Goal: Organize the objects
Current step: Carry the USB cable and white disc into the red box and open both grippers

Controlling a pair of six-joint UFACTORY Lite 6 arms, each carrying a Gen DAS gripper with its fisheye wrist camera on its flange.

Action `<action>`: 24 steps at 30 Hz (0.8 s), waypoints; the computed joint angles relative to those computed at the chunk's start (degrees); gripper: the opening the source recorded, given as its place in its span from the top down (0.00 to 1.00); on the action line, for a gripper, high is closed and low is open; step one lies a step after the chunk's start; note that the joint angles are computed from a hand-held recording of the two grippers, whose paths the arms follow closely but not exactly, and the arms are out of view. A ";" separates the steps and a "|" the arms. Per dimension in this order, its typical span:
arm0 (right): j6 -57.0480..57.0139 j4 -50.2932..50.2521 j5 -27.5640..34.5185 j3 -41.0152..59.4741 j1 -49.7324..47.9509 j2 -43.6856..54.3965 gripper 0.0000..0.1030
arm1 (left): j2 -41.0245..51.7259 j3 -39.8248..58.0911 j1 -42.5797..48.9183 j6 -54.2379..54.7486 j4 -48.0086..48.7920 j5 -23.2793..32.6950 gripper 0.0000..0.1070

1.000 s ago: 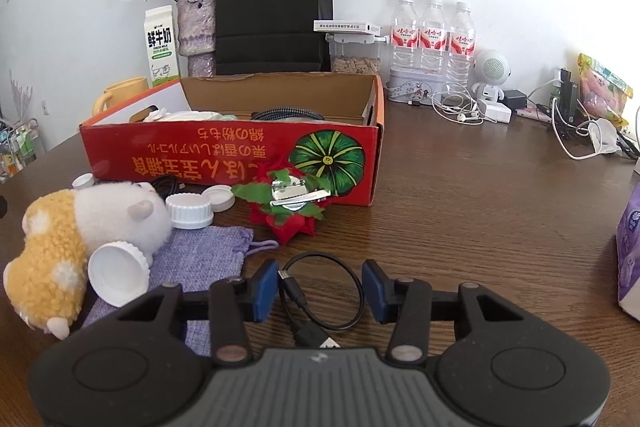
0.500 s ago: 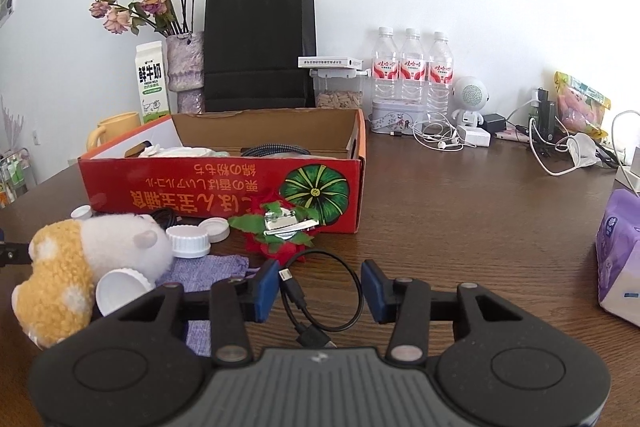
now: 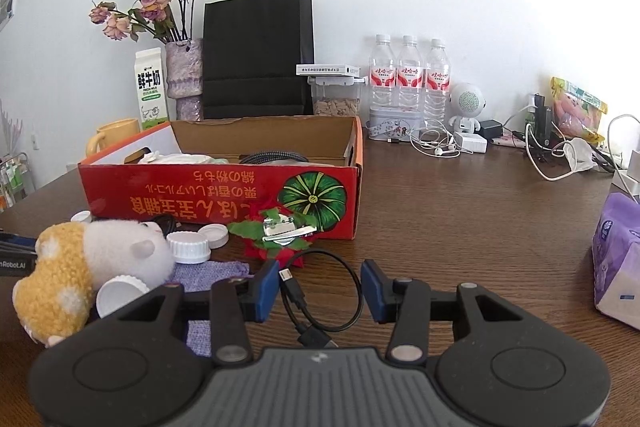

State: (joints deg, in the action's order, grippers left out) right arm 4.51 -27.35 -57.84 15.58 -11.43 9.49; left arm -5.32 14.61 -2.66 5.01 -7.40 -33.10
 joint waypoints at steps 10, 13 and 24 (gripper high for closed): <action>-0.78 0.15 -1.76 -1.14 -0.02 -0.49 0.59 | -6.43 -2.75 0.51 -1.23 0.78 0.29 0.63; -1.05 -0.35 -2.42 -1.48 -0.06 -0.65 0.59 | -9.25 -3.42 0.91 -1.34 1.34 1.25 0.63; 0.42 -0.79 -1.72 -0.83 2.52 -3.99 0.59 | -14.53 -1.46 -1.06 0.65 -0.60 4.28 0.63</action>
